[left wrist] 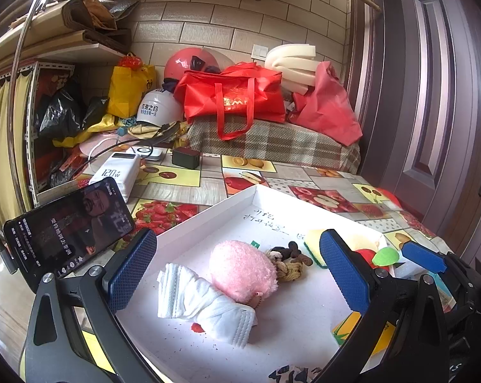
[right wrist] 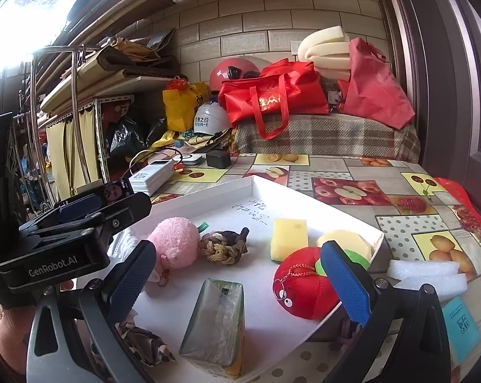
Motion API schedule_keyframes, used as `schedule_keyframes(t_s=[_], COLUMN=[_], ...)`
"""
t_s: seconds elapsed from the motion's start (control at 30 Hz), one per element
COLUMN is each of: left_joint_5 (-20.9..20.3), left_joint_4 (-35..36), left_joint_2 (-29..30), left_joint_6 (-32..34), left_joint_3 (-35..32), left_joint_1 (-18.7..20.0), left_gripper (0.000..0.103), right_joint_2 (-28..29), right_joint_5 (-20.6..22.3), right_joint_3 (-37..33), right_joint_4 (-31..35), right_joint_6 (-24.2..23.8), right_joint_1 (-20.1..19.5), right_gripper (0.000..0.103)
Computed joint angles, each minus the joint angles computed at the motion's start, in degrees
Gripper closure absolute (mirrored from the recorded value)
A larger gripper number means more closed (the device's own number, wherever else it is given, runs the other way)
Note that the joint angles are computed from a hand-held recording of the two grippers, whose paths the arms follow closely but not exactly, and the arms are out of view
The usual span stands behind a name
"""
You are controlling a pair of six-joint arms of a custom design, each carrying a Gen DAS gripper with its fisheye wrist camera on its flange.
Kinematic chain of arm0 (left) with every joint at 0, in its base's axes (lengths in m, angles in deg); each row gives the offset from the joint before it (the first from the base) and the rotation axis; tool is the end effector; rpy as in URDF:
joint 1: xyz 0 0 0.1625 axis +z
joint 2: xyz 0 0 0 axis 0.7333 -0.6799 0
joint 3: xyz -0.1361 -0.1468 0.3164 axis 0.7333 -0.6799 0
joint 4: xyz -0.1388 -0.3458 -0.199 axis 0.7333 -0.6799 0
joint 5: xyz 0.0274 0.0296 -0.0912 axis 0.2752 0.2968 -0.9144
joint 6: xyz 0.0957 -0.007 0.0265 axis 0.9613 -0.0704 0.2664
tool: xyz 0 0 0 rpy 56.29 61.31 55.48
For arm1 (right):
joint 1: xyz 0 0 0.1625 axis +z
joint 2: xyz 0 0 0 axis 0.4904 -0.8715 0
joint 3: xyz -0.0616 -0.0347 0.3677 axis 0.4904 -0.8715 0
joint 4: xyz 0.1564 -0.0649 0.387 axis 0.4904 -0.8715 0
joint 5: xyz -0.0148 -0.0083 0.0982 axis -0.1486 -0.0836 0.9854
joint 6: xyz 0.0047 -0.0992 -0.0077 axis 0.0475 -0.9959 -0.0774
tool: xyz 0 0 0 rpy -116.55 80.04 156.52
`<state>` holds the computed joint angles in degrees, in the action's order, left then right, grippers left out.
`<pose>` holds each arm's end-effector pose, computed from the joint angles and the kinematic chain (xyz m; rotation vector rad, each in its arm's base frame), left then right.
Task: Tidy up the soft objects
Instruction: 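Grasp the blue tissue pack with the right tool while the left tool reaches for the grey rope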
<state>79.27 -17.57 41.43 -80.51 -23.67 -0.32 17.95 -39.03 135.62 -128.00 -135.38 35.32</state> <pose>-0.2872 -0.6157 -0.1445 0.4439 2.1195 -1.5402 -0.0902 -0.5970 0.2190 1.0496 -2.2363 1.2728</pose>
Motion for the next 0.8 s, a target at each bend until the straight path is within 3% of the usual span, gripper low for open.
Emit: schedule_keyframes(t_s=[0.37, 0.6, 0.67, 0.8], left_joint_5=[-1.96, 0.76, 0.70, 5.74], left_joint_4=[-8.34, -1.03, 1.14, 8.30], left_joint_2=[-0.99, 1.40, 3.47, 6.17], left_joint_6=[6.35, 4.96, 8.13, 8.09], left_joint_3=[4.54, 1.77, -0.77, -4.86], left_joint_1=[-2.09, -3.78, -4.76, -5.66], left_gripper=[0.000, 0.000, 0.000, 0.000], right_joint_2=[-1.68, -5.93, -7.52, -9.52], right_joint_5=[3.99, 5.98, 7.48, 6.23], right_joint_3=[3.24, 5.22, 5.68, 3.54], right_joint_4=[-2.96, -0.77, -0.95, -1.53], right_joint_6=[-2.68, -3.63, -3.38, 1.43], right_joint_1=[-1.86, -5.18, -7.06, -10.10], right_gripper=[0.000, 0.000, 0.000, 0.000])
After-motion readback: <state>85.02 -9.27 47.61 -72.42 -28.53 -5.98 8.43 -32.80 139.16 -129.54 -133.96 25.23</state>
